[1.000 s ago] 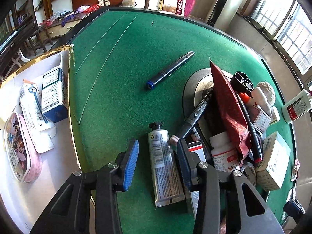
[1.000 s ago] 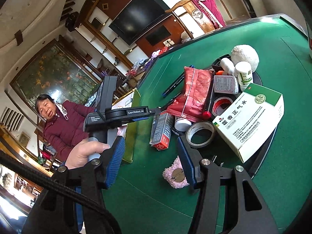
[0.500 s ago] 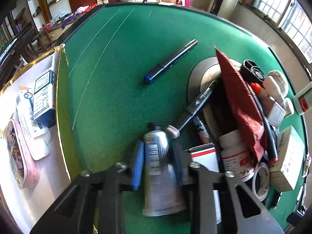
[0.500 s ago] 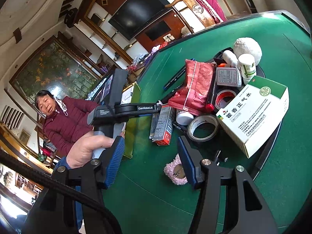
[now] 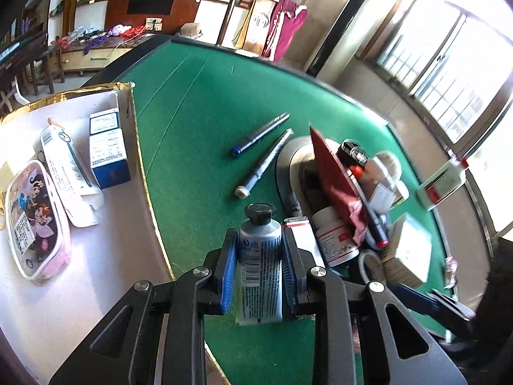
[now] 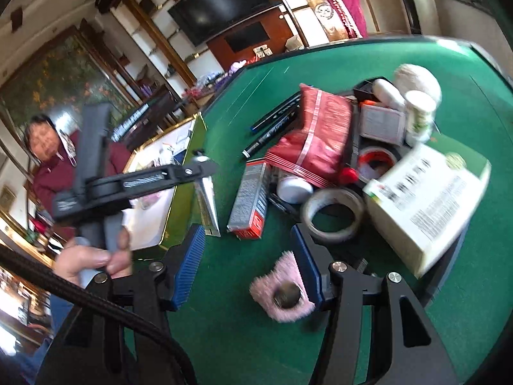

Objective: Organize objects
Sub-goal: 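Grasp the silver tube with the left tool while the right tool grasps the grey red-topped box, then carry the silver tube and grey box into the white tray and open both tools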

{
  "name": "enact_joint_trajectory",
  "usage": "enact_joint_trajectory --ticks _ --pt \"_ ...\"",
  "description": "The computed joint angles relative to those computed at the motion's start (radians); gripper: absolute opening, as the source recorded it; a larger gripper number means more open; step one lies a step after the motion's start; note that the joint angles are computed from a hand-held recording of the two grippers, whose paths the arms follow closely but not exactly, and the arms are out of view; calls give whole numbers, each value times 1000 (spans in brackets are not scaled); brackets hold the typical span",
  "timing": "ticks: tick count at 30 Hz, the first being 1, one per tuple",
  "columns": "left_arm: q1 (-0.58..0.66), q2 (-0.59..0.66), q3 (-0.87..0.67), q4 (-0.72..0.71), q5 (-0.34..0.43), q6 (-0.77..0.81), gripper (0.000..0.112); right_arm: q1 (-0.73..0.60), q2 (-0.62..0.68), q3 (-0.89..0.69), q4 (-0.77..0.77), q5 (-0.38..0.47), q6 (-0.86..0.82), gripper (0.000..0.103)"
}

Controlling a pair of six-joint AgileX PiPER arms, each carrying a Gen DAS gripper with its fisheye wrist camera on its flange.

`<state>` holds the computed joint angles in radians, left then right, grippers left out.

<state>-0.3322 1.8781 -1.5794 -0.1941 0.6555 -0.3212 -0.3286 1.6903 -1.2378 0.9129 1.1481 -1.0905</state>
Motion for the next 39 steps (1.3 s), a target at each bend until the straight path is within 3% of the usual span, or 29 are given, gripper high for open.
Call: enact_joint_trajectory --ticks 4,6,9,11,12,13,17,24,30,39 --pt "23 -21 32 -69 -18 65 22 159 -2 -18 -95 -159 106 55" --pt "21 1 4 -79 -12 68 22 253 2 -21 -211 -275 196 55" --pt "20 2 5 -76 -14 75 22 317 28 -24 -306 -342 287 55" --pt "15 7 4 -56 -20 59 22 339 49 -11 -335 -385 295 48" --pt "14 6 6 -51 -22 59 22 353 40 12 -348 -434 282 33" --pt "15 7 8 -54 -26 59 22 368 38 27 -389 -474 301 26" --pt "13 14 18 -64 -41 69 22 346 32 48 -358 -476 243 24" --pt "39 -37 72 -279 -78 253 22 200 -16 57 -156 -324 68 24" --pt "70 -100 141 -433 -109 378 22 172 -37 73 -96 -301 21 24" --pt "95 -183 239 -514 -173 426 22 210 -88 74 -56 -301 31 24"
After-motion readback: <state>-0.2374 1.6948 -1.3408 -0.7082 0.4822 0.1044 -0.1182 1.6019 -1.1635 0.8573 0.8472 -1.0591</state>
